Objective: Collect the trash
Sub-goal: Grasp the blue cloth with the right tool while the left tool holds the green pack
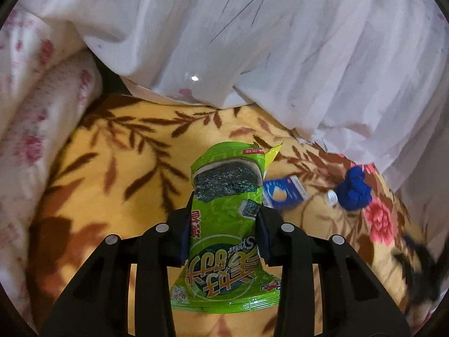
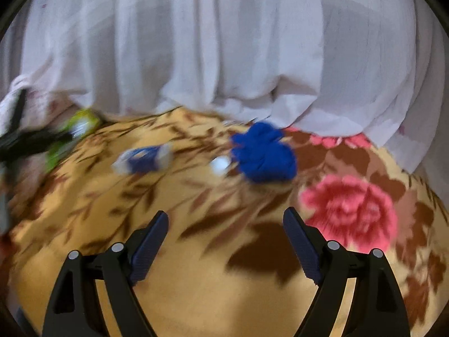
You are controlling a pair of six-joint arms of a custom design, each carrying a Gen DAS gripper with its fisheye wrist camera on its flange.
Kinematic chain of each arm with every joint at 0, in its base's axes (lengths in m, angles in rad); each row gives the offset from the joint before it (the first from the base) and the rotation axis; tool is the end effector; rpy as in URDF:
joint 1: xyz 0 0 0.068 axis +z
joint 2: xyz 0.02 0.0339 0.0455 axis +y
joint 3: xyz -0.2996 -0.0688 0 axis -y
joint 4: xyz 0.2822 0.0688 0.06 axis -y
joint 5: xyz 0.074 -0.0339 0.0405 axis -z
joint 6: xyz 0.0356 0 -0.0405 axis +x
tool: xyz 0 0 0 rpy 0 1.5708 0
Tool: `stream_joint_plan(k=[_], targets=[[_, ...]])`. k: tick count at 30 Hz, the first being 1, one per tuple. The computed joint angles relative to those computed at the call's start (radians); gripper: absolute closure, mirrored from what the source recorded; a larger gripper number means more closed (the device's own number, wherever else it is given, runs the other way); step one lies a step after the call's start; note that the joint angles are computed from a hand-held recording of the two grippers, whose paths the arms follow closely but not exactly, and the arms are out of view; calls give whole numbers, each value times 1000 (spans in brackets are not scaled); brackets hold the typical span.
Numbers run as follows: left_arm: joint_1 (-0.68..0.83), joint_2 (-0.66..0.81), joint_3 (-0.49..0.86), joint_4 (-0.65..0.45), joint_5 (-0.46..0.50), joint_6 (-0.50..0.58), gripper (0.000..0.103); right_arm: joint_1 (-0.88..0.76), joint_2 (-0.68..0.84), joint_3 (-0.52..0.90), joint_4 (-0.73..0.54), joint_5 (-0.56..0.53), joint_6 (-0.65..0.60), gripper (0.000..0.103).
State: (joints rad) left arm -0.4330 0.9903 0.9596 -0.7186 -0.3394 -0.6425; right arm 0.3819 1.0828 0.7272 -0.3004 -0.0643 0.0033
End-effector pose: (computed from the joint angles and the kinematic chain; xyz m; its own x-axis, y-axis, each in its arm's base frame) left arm 0.2032 -0.0809 0.3421 -0.5995 -0.3453 -0.7220 -0.2308 0.9384 -0.2572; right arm 0.2328 0.0959 0.2693 -0.5674 -0.2243 -0.7923 -0.4173 0.9078 0.0418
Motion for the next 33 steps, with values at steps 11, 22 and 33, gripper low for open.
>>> stream_joint_plan(k=[11, 22, 33], targets=[[-374, -138, -43, -238, -268, -274, 67, -41, 621, 445, 76, 100, 22, 15], [-533, -113, -9, -359, -347, -426, 67, -47, 703, 536, -52, 9, 120, 50], [-882, 22, 130, -635, -505, -788, 67, 10, 120, 215, -113, 96, 19, 50]])
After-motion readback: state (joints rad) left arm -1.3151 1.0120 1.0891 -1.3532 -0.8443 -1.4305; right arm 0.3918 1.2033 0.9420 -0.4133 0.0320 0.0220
